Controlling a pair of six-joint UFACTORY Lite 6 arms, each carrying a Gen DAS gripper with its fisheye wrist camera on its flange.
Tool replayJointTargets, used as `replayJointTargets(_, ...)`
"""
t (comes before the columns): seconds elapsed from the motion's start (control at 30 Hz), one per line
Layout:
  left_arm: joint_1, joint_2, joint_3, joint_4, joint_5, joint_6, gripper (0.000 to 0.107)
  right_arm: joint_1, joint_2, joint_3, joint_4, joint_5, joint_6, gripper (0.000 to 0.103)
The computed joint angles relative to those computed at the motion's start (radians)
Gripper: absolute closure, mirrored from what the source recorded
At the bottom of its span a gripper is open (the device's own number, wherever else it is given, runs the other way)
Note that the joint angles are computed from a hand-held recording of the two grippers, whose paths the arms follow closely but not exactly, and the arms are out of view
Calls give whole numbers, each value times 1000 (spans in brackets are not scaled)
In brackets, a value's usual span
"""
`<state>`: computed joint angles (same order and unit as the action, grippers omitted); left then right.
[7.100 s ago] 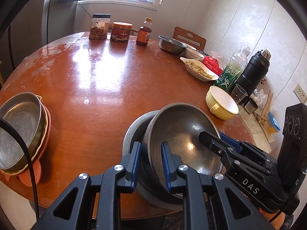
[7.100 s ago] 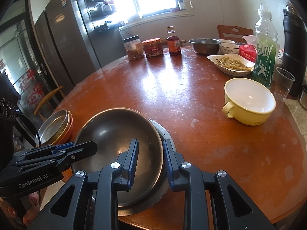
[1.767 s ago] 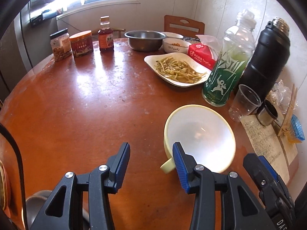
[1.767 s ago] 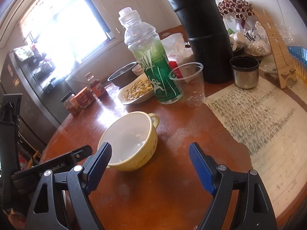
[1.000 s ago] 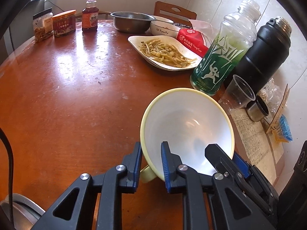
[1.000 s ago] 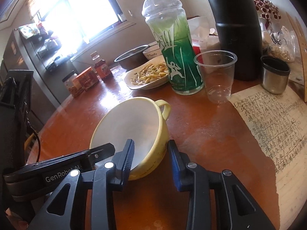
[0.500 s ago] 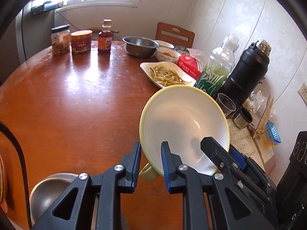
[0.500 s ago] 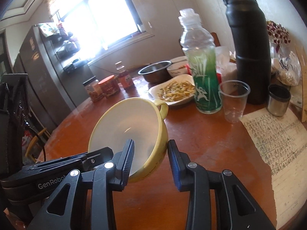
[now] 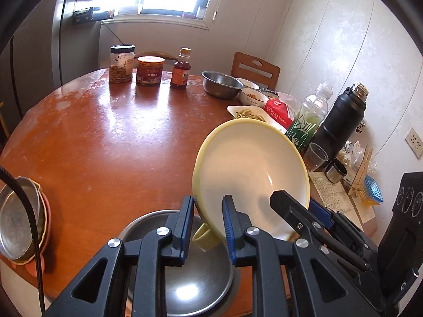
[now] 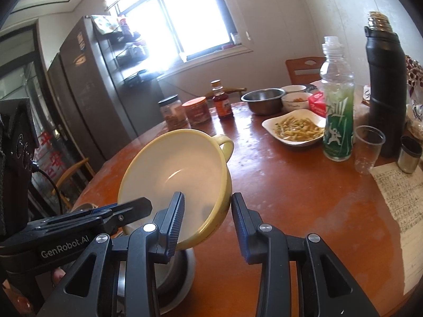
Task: Organize plates and bowls
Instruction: 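Carry the yellow bowl with the left gripper over the nested steel bowls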
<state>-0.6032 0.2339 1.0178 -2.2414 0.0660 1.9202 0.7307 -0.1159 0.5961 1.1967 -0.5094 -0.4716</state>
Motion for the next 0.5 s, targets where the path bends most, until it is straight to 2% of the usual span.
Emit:
replayJointTargets(0.07,17,-28,-42,-84,14,97,85,37,23,21,38,-17,-29,64)
replayJointTargets(0.2,51,-67,-113,-75,48,115,85,100,66,68,124,-52,-105,64)
replayJointTargets(0.5,74,-69,-199,-252,86,325,85,166,141,123,203,-79,-179,64)
